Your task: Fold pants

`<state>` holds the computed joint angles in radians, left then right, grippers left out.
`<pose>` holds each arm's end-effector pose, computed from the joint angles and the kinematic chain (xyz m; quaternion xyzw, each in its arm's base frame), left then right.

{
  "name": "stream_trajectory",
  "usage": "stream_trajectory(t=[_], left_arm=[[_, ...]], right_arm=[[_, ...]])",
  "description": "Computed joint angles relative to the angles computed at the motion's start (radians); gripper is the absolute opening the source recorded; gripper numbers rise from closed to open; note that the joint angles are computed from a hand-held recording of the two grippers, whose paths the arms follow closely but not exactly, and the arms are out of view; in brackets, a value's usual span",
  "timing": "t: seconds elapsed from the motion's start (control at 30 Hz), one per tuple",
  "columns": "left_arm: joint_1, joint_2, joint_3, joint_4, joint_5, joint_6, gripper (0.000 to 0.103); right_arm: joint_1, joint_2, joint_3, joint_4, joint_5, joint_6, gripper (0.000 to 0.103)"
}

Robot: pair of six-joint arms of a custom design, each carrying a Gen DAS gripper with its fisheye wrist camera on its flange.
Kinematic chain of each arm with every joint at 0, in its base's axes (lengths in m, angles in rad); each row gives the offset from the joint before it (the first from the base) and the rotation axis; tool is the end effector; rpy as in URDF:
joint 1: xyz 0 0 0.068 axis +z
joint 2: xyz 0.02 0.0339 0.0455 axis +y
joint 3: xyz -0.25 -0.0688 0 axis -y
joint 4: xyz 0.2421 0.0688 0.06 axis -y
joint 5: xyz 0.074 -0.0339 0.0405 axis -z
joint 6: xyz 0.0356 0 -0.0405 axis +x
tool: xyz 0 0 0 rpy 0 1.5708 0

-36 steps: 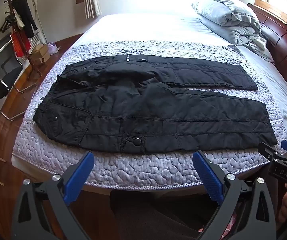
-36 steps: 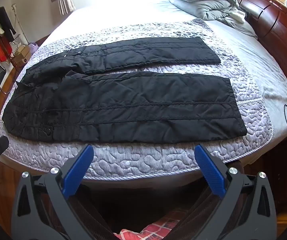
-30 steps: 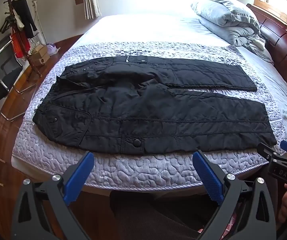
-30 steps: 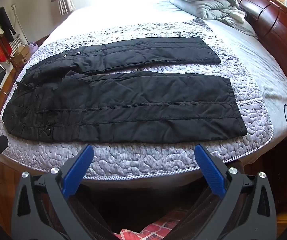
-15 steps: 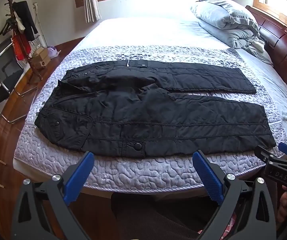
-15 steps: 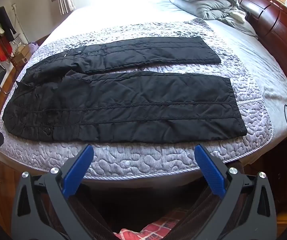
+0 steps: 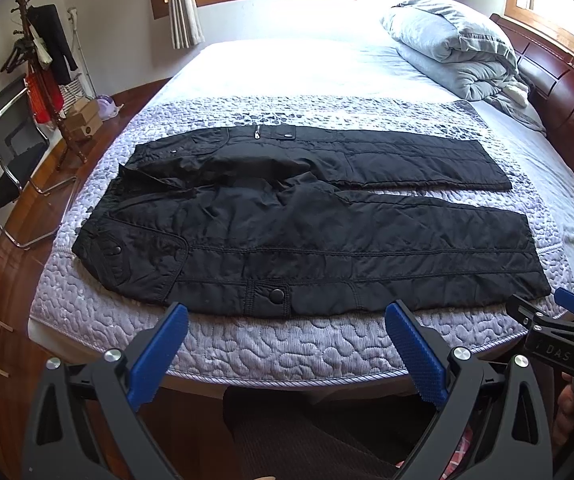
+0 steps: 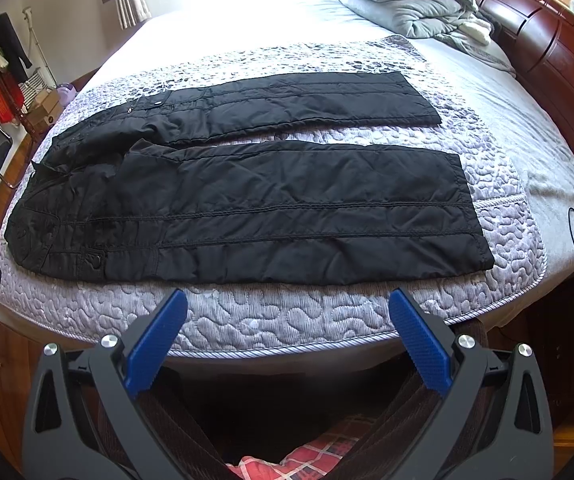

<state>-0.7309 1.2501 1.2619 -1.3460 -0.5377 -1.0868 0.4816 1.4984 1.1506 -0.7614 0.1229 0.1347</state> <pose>0.1664 -0.1247 0.3119 -0.2003 0.9367 0.0724 0.2780 0.2667 0.1345 0.2388 -0.1539 0.9595 0.0123 0.2357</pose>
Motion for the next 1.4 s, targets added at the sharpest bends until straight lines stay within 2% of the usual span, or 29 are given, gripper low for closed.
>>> stream_trajectory(t=[1.4], left_arm=[[-0.001,-0.018,-0.016,0.002,0.004,-0.008,0.099]], right_arm=[[0.001,-0.001,-0.007,0.002,0.002,-0.001,0.101]])
